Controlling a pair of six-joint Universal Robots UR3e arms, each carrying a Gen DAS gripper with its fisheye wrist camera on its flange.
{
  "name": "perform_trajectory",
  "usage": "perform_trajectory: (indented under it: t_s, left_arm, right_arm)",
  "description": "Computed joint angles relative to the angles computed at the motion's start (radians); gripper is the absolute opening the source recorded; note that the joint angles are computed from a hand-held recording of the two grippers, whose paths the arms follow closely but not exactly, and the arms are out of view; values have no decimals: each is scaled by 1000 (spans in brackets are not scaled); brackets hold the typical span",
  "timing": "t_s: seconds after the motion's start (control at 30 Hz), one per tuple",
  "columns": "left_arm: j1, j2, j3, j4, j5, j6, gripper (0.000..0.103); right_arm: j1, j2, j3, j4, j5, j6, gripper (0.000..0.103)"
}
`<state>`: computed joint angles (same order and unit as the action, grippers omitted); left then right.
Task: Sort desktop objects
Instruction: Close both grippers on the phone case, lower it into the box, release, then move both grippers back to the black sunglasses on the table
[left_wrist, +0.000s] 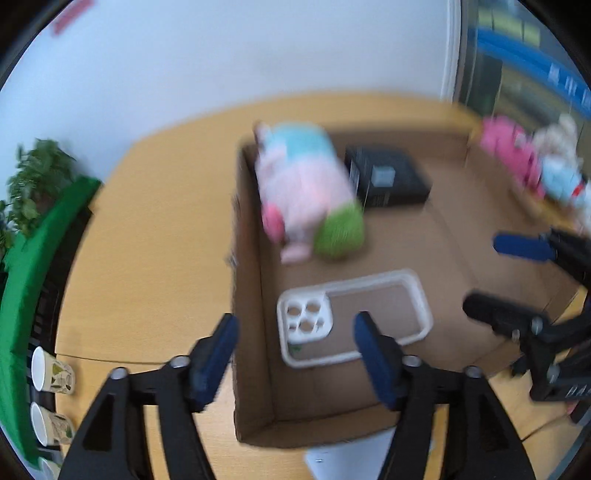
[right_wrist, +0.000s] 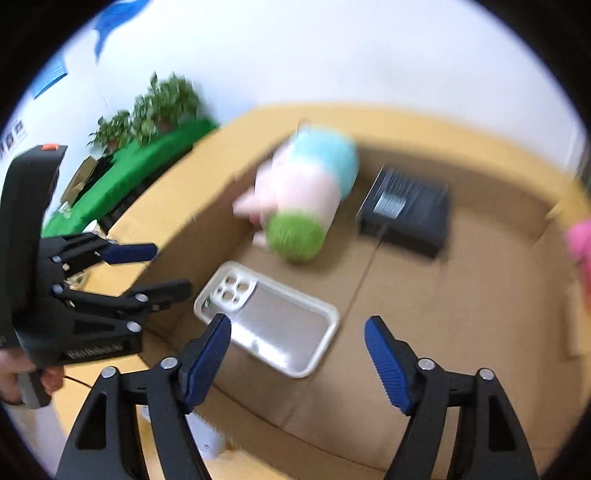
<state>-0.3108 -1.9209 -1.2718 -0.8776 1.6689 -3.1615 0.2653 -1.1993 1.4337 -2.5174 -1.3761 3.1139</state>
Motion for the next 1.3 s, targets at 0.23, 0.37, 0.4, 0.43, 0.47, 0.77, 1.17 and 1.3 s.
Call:
perform_trajectory:
  t_s: [0.23, 0.37, 0.4, 0.43, 0.47, 0.77, 1.17, 1.3]
  left_arm:
    - [-69, 203, -362, 501, -64, -225, 101]
    - [-152, 158, -373, 578, -31, -278, 101]
    - [-169, 155, -380, 592, -19, -286, 101]
    - [-186, 151, -388, 606, -2, -291, 101]
    - [-202, 144, -386, 608, 14, -296, 101]
    - [-247, 108, -343, 593, 40, -265, 101]
    - [-248, 103, -412, 635, -40, -212, 101]
    - [-258, 97, -473, 677, -87, -200, 101]
  right_arm:
    - [90, -262, 421, -425, -253, 25, 85]
    - [100, -306, 550, -537, -281, 52, 85]
    - [82, -333, 593, -558, -263, 51, 85]
    - [65, -354, 627, -571, -241, 50, 85]
    - [48, -373, 653, -573, -223, 48, 85]
    - [-55, -484, 752, -548, -126, 44, 85]
    - [-480, -797, 1009, -287, 398, -255, 85]
    - [-806, -1065, 1098, 179, 532, -555, 85]
